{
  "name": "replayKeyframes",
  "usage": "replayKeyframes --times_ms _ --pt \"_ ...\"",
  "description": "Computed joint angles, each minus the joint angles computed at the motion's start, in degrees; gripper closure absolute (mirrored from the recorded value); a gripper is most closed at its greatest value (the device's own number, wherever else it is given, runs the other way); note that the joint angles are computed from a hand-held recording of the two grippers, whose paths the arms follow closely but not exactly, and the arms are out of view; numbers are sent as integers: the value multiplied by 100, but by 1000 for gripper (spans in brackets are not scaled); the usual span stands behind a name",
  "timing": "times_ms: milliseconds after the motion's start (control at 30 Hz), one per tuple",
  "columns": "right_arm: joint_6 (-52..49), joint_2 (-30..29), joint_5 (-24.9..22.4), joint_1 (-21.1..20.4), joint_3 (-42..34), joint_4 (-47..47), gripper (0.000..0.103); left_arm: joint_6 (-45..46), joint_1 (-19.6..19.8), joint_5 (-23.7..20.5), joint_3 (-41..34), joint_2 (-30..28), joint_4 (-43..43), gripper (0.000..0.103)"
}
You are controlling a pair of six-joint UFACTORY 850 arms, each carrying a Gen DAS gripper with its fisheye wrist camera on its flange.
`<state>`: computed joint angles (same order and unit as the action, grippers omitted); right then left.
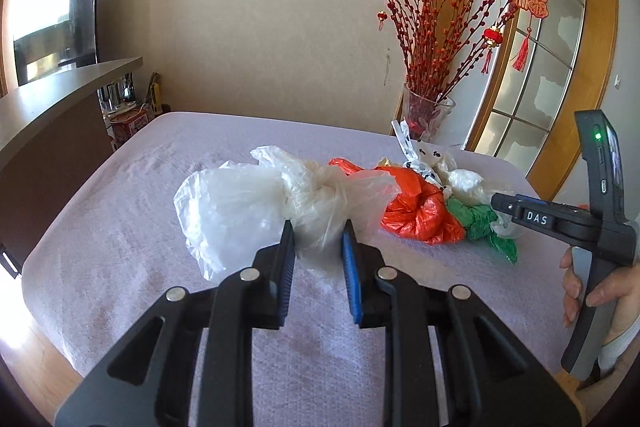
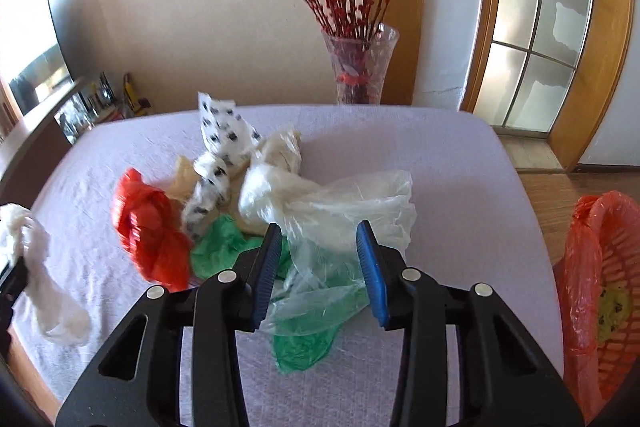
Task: Collect trash
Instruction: 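Grasp the clear bag with the left tool while the right tool grasps a white bag, then carry the clear bag and white bag with both tools over the basket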
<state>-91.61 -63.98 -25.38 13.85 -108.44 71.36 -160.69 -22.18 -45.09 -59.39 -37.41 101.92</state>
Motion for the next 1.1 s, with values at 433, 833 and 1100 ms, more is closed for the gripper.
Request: replayKeyframes --times_ms 433,833,1100 --pt "-772 165 -226 -252 301 923 101 34 -3 109 -137 -96 117 80" --pt "-1883 531 -556 -635 878 2176 101 311 -168 106 -400 -178 191 80" --pt "-2450 754 -762 -907 1300 2828 101 521 -289 248 -772 -366 312 80"
